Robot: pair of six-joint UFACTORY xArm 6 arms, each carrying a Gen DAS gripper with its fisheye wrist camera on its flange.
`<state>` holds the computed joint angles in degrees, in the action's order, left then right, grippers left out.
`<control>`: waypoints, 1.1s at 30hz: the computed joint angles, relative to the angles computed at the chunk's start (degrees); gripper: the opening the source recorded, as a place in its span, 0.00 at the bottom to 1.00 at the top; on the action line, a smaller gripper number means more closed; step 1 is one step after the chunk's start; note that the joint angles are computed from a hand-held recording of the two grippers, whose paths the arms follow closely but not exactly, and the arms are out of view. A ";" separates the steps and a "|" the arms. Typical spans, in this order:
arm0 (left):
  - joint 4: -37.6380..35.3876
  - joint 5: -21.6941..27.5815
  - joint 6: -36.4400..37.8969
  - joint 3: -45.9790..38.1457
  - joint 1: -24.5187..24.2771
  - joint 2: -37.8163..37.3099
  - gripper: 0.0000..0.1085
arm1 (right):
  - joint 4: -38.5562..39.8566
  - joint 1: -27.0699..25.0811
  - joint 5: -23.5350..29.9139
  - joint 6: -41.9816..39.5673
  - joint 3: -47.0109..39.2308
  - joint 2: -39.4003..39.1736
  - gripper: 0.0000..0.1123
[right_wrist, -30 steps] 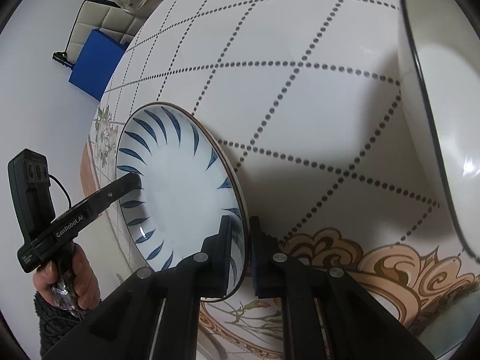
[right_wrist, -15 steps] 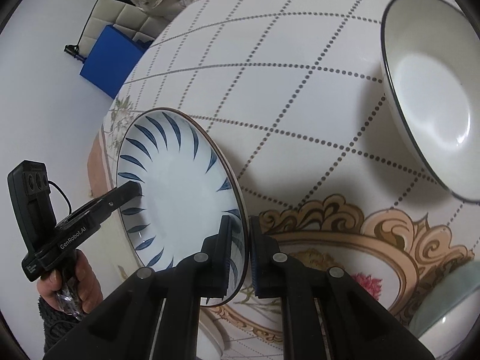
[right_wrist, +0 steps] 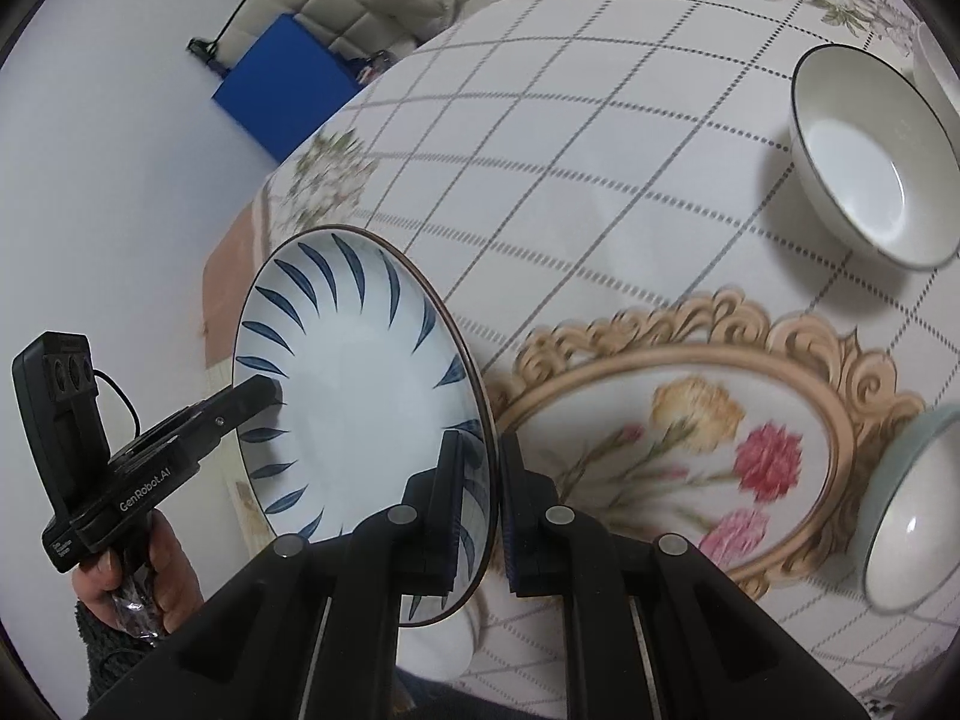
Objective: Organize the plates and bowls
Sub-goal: 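Lower the blue-striped plate onto the grey-flower plate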
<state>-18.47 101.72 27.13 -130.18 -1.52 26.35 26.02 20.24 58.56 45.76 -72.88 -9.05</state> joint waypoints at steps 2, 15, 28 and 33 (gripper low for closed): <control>-0.25 -0.54 0.84 3.99 1.67 -3.14 0.15 | -0.41 2.13 0.02 1.33 -0.25 -0.48 0.11; 0.66 -4.81 6.01 28.09 13.31 -20.64 0.15 | -0.70 14.95 -2.43 6.37 -0.13 0.44 0.11; 4.84 -9.59 7.44 40.29 17.83 -24.86 0.15 | 0.82 19.86 -3.29 5.05 -2.45 7.52 0.11; 5.71 -10.28 8.07 41.77 17.86 -24.60 0.15 | 0.22 20.35 -2.94 5.59 -3.22 9.03 0.11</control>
